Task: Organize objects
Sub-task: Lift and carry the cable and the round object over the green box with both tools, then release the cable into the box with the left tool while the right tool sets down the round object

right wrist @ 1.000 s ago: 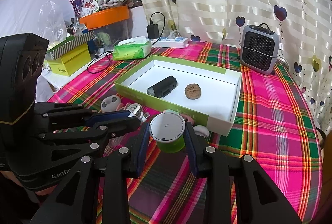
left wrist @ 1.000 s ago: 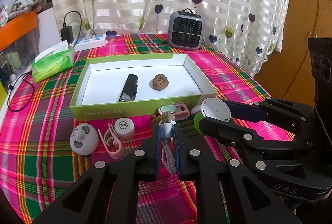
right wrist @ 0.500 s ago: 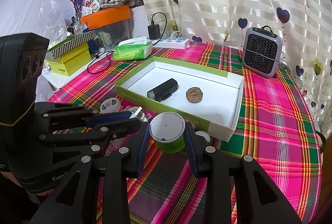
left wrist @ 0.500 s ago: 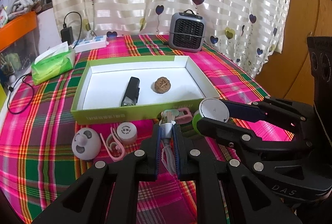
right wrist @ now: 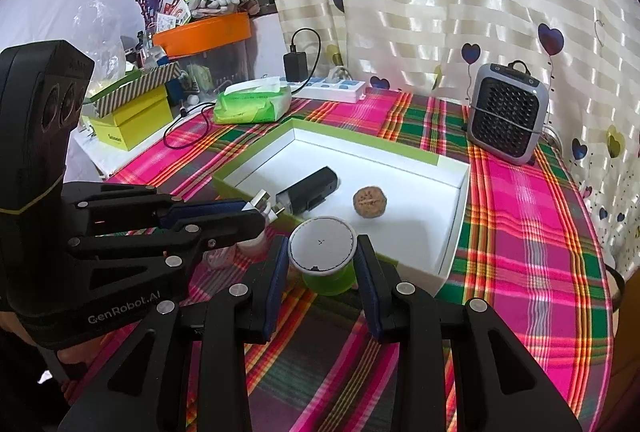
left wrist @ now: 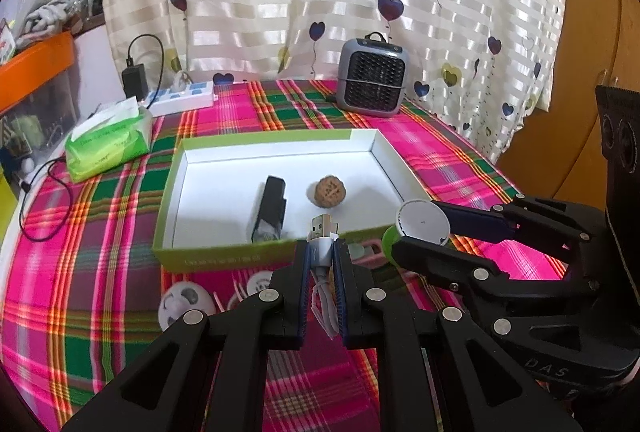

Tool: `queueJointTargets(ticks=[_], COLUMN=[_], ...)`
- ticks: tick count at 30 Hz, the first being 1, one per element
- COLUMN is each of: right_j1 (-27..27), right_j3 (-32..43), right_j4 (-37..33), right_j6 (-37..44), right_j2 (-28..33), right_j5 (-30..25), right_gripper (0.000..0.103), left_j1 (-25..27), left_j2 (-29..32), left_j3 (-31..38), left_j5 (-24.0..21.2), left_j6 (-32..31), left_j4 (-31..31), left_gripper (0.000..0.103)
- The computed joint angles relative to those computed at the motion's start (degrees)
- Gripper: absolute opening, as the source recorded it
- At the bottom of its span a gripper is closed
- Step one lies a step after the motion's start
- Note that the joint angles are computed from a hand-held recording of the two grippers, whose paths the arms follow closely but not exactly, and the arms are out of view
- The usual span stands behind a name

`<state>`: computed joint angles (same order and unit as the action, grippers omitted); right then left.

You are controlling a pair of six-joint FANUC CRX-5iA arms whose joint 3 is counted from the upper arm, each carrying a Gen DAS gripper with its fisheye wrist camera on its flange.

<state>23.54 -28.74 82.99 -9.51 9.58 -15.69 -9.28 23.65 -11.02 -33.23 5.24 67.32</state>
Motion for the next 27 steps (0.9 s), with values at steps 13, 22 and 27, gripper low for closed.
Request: queueJointTargets(ticks=[13,22,27], right_j1=[-1.9,-4.1,-5.4], right_j3=[4.1,6.3,6.6], right_j4=[-5.5,-7.8,-7.2], right_j6=[7.1,8.6,7.3], right_j2=[2.7,5.4,6.4], right_j5=[-0.9,1.1,2.4], right_gripper=[0.035,0.035,0.035], left_j1=[0.1,-0.2,-0.3], left_j2=[5.2,10.3,13.6], left_j3=[8.5,16.0,20.5], left_j5=[-2.7,-5.8,-8.3], left_j6=[5.9,11.3,15.0], left_j4=[-4.5,-8.2,-10.4], left_gripper=[0.010,0.010,0.010])
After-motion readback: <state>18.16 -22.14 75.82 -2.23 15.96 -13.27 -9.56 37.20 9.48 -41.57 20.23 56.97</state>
